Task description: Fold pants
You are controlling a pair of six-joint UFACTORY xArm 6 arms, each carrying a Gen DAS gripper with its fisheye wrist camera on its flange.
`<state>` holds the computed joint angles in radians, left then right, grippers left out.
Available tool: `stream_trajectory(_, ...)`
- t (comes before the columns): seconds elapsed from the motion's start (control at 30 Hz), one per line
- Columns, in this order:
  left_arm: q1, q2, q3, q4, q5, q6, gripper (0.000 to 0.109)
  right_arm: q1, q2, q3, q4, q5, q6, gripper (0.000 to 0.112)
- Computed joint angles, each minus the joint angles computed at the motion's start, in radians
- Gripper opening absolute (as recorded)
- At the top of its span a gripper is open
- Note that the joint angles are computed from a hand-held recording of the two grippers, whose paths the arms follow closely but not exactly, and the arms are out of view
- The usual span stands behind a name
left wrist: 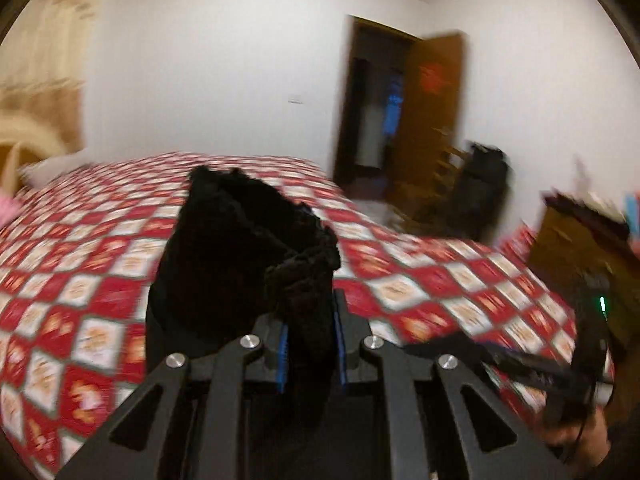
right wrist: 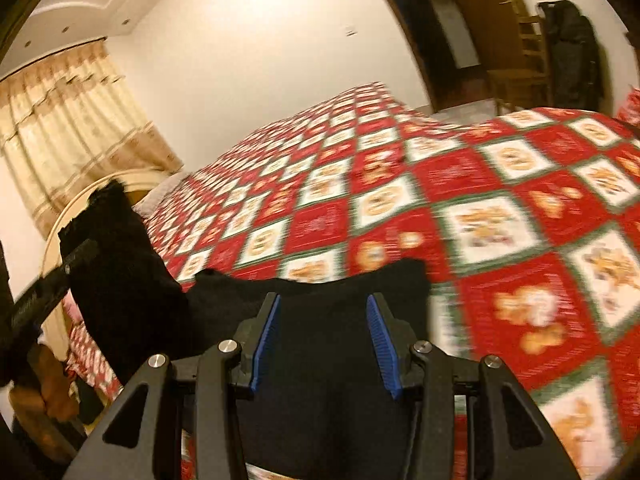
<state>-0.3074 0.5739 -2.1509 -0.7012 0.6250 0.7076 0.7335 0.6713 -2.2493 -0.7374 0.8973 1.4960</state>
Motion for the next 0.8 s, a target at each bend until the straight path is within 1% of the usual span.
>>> stream_trajectory(0.1,-0.062,-0.046,0.11,-0.045,-0.028,0.147,0.018,0.001,-0.157,0.238,-0.066,-0.012,0.14,0.046)
stream_trajectory(0.2,-0.105,-0.076,0.201,-0.081,-0.03,0.287,0.018,0.006,-0.238,0.366,-0.101,-0.018,0.236,0.046)
stream_trajectory(0.27,-0.121,-0.093,0.247,-0.072,-0.006,0.335,0.018,0.011,-0.264,0.407,-0.113,-0.01,0.268,0.046)
stream_trajectory(0.37,-0.152,-0.118,0.315,-0.026,-0.024,0.385,0.018,0.011,-0.279,0.437,-0.114,-0.019,0.282,0.046)
stream_trajectory(0.4,-0.153,-0.126,0.33,-0.018,-0.013,0.411,0.019,0.011,-0.28,0.44,-0.114,-0.02,0.282,0.046)
stream_trajectory(0.47,-0.148,-0.136,0.338,-0.001,0.031,0.442,0.02,0.009,-0.271,0.427,-0.111,-0.023,0.272,0.046)
stream_trajectory(0.5,-0.142,-0.141,0.335,-0.009,0.071,0.469,0.021,0.009,-0.266,0.418,-0.11,-0.023,0.263,0.046)
stream_trajectory(0.53,-0.128,-0.143,0.317,-0.031,0.15,0.512,0.026,0.01,-0.252,0.397,-0.106,-0.017,0.25,0.046)
stream_trajectory(0.57,-0.117,-0.146,0.306,-0.059,0.209,0.564,0.029,0.012,-0.246,0.384,-0.105,-0.009,0.24,0.046)
stream_trajectory(0.6,-0.107,-0.154,0.304,-0.082,0.249,0.612,0.035,0.013,-0.243,0.375,-0.106,-0.006,0.233,0.046)
stream_trajectory(0.63,-0.095,-0.174,0.314,-0.108,0.278,0.68,0.049,0.013,-0.244,0.37,-0.107,-0.006,0.225,0.046)
stream_trajectory(0.67,-0.079,-0.191,0.32,-0.133,0.301,0.734,0.057,0.013,-0.245,0.365,-0.106,-0.007,0.217,0.046)
stream_trajectory(0.7,-0.064,-0.213,0.338,-0.162,0.312,0.776,0.069,0.012,-0.247,0.361,-0.103,-0.01,0.207,0.046)
stream_trajectory(0.73,-0.036,-0.217,0.323,-0.194,0.339,0.796,0.074,0.01,-0.253,0.362,-0.1,-0.031,0.2,0.046)
stream_trajectory(0.77,-0.01,-0.208,0.292,-0.205,0.365,0.779,0.075,0.005,-0.258,0.368,-0.098,-0.069,0.193,0.047)
stream_trajectory(0.8,0.011,-0.182,0.241,-0.2,0.38,0.736,0.076,-0.001,-0.256,0.367,-0.082,-0.123,0.167,0.048)
